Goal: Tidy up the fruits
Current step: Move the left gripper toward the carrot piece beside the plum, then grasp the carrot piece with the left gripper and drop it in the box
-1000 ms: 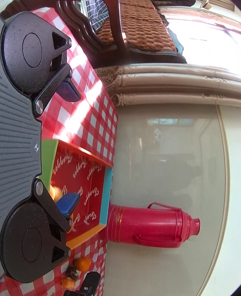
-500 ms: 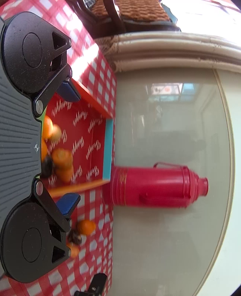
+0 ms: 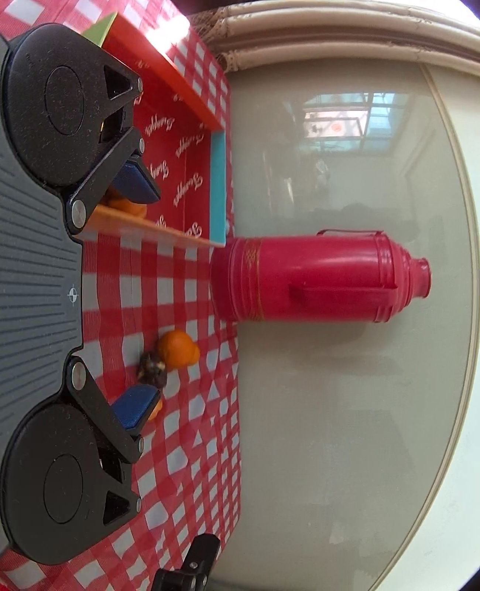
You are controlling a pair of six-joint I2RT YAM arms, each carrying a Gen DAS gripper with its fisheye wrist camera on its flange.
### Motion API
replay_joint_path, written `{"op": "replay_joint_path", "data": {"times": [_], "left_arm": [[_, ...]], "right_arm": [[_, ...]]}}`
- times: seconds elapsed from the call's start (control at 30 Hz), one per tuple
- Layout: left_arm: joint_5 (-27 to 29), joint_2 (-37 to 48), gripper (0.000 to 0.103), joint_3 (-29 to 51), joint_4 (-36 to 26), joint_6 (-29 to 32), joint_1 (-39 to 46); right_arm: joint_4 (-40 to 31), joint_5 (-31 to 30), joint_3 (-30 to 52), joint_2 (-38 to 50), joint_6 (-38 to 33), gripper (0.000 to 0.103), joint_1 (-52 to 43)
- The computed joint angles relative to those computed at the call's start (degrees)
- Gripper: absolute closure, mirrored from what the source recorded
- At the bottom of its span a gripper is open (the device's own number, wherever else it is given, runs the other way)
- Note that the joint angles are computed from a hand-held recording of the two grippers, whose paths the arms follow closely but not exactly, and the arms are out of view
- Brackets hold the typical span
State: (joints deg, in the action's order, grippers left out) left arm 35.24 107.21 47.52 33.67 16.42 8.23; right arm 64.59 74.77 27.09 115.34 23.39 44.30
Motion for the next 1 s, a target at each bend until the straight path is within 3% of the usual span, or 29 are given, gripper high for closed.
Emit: {"op": "replay_joint_path", "data": {"times": [0.2,0.37,0.5,0.63,0.7,0.73,0.77,0.9,1.0], "left_arm": [[-2.26,-0.47,0.0,-1.06,-2.09,0.97,-5.04],[-6.3,-0.61,0.0,-3.16,0.32,1.23,-9.36],[-8.29,0.39,0.0,-0.69,-3.75,0.7,-12.2],[-10.16,1.17,0.001,0.08,-3.48,-0.35,-14.33],[-11.44,1.78,0.012,1.32,-4.87,-1.7,-15.47],[-12.43,2.28,0.018,2.19,-5.8,-2.05,-16.11],[-13.17,2.65,0.018,2.82,-6.37,-2.79,-16.57],[-15.02,3.37,0.029,5.19,-9.17,-5.1,-18.29],[-16.71,4.33,0.047,7.09,-11.28,-6.18,-19.43]], "right_arm": [[-5.5,1.6,-4.39,-2.8,7.51,0.006,-0.3],[-8.4,1.87,-7.14,-4.5,12.1,0.006,-1.33],[-9.62,1.54,-8.78,-5.04,14.66,0.006,-2.8],[-12.08,1.81,-10.01,-5.63,18.42,0.006,-4.37],[-20.51,3.68,-8.14,-6.62,23.8,0.006,-5.61],[-28.98,5.2,-6.4,-7.41,29.77,0.006,-5.99],[-33.06,5.67,-5.71,-7.81,33.35,0.006,-6.53],[-26.35,2.84,-8.08,-7.94,31.65,0.006,-8.33],[-22.39,2.28,-8.59,-6.99,28.37,0.006,-8.55]]}}
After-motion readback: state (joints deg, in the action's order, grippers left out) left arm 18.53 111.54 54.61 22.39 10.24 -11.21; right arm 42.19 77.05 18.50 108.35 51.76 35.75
